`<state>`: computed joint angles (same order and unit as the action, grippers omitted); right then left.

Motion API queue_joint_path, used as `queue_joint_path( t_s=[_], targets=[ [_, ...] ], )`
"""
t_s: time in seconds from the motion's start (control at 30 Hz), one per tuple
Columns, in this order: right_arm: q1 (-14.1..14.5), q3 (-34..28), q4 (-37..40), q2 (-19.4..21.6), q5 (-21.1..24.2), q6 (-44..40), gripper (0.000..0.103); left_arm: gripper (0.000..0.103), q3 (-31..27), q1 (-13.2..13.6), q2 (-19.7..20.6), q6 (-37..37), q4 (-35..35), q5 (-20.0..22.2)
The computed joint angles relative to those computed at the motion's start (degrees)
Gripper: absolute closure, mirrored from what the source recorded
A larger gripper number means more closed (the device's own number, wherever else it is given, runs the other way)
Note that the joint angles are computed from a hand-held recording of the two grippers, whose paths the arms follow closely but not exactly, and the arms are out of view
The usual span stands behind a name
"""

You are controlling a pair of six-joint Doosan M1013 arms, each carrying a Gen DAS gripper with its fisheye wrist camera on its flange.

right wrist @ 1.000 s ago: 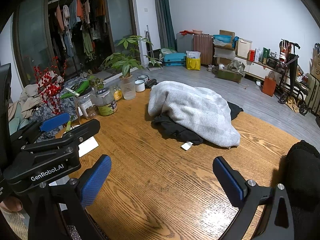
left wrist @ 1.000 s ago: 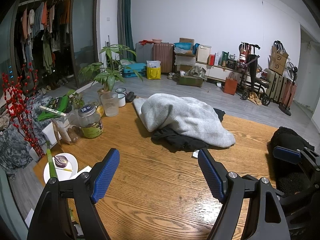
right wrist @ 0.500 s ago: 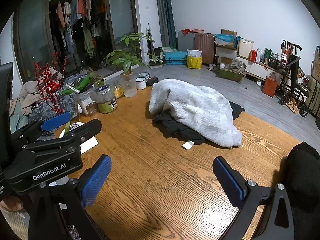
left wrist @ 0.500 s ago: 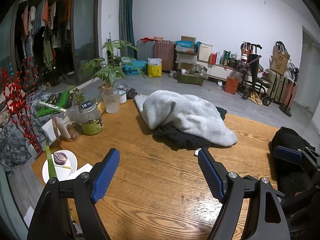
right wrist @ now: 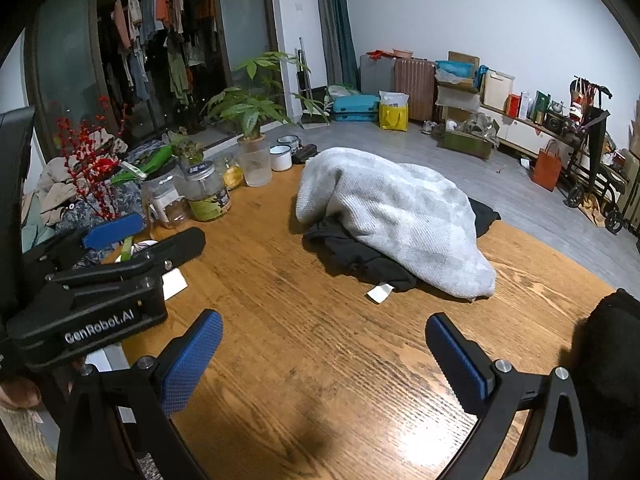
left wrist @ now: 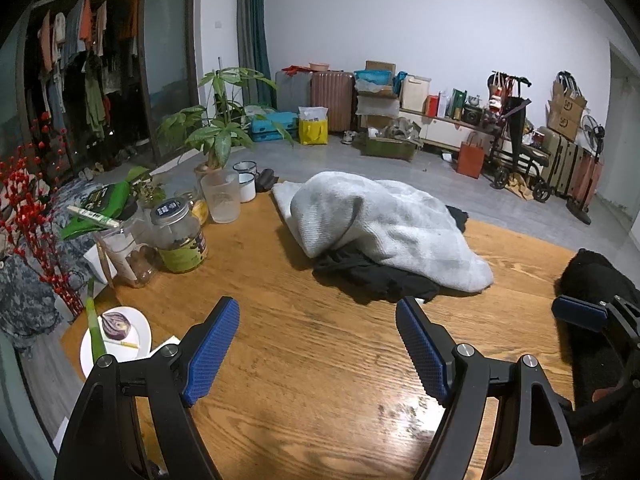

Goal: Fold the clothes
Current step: 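Grasp the grey knit cloth with both grippers and lift it off the pile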

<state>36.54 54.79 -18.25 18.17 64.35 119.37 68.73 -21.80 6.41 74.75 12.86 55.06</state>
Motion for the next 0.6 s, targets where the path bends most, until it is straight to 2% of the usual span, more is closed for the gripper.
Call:
queue_joint_path(
  t_s=[0.13,0.37,0.47,0.6],
  targets=[
    [-1.5,-0.7,0.9,1.3,0.0,-0.8,0.000,0.022,-2.5,0.7,2.9,0.8,-0.4,0.5],
    [-5.2,-3.8,0.7,5.0,0.9,-0.8,0.000,0.022,-9.4,2.1,10.6,1.7,-2.6,2.6],
    [-7.1,-6.8,0.4,7.9,2.1,-1.6,0.000,0.022,-12.8,2.4,14.2,2.7,-3.9,2.8],
    [-8.6,-12.1,-1.1,12.7,4.9,-3.1,0.000,0.023,-18.4,3.6,19.7,4.3,-10.2,3.0]
  ],
)
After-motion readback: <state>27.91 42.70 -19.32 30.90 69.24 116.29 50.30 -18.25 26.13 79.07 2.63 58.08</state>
